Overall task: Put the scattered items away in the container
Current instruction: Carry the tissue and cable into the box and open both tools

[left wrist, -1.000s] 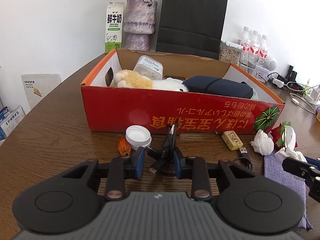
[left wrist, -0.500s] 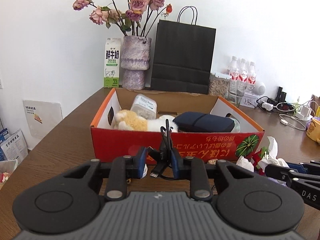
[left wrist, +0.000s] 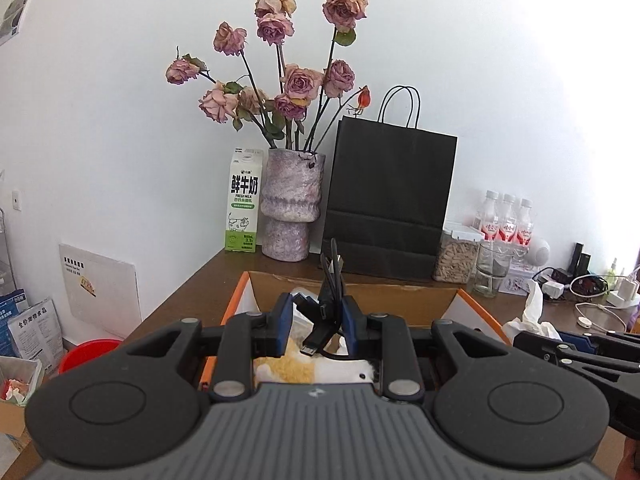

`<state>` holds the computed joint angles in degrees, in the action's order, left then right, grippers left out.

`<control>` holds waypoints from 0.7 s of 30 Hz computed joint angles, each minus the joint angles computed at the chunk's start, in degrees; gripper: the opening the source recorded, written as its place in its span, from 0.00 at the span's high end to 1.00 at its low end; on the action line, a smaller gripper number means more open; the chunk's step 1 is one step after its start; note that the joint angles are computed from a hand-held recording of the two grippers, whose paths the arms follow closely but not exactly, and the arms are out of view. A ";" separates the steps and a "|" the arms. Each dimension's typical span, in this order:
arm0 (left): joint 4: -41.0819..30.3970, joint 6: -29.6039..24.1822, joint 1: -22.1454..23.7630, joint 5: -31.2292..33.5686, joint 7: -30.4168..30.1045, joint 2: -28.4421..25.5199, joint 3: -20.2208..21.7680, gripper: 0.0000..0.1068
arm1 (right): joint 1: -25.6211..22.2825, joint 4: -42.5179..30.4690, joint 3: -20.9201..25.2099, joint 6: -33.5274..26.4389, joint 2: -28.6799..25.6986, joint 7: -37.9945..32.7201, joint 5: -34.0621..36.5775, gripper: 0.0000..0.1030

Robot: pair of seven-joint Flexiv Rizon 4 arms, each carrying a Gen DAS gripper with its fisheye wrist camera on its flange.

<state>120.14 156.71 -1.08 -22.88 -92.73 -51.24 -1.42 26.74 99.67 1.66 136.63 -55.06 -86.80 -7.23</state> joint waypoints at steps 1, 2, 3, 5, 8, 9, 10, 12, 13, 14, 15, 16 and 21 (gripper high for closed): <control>-0.90 -0.69 0.12 -0.30 0.18 -0.06 -0.05 0.76 | 0.09 -1.63 -0.01 -1.02 -0.39 0.43 -0.05 0.82; -1.92 -1.43 0.25 -0.35 0.48 -0.22 -0.03 0.76 | 0.26 -3.40 -0.13 -2.26 -0.83 0.89 -0.01 0.82; -3.16 -2.10 0.50 -0.16 0.68 -0.56 -0.02 0.76 | 0.46 -5.22 -0.31 -3.33 -1.38 1.28 -0.01 0.82; -6.07 -4.05 0.66 -0.98 1.47 -1.43 -0.10 0.76 | 0.51 -9.62 -0.39 -5.40 -3.05 2.48 -0.67 0.82; -11.67 -6.05 1.07 -1.47 2.54 -4.35 0.00 0.75 | 0.83 -16.33 -0.63 -8.60 -6.12 4.98 -0.53 0.81; -13.53 -6.85 0.88 -2.54 3.35 -5.60 0.07 0.75 | 1.08 -18.23 -0.89 -9.92 -7.14 5.87 -0.21 0.81; -15.04 -7.72 1.05 -2.84 3.80 -6.71 -0.04 0.75 | 1.41 -19.52 -1.41 -11.41 -8.04 6.40 -0.17 0.81; -16.03 -12.27 0.93 -4.22 6.41 -7.20 -0.09 0.75 | 2.06 -20.56 -2.74 -13.63 -9.11 6.54 -0.48 0.81; -16.26 -12.77 1.60 -3.01 6.01 -7.51 -0.33 0.76 | 2.21 -20.99 -3.05 -14.43 -9.49 6.77 -0.50 0.81; -16.45 -12.92 1.54 -3.08 6.11 -7.77 -0.19 0.77 | 2.33 -21.20 -3.21 -15.12 -9.75 7.04 -0.54 0.81; -16.63 -12.95 1.01 -4.04 6.66 -8.01 0.19 0.78 | 2.26 -21.39 -3.14 -15.51 -9.95 7.32 -0.84 0.81; -16.63 -12.71 0.82 -4.25 6.87 -8.23 0.37 0.79 | 2.31 -21.41 -3.21 -15.61 -10.08 7.48 -0.96 0.81; -16.79 -11.73 0.64 -3.43 7.46 -8.95 0.46 0.83 | 4.13 -20.62 -5.17 -14.69 -10.13 6.65 1.42 0.81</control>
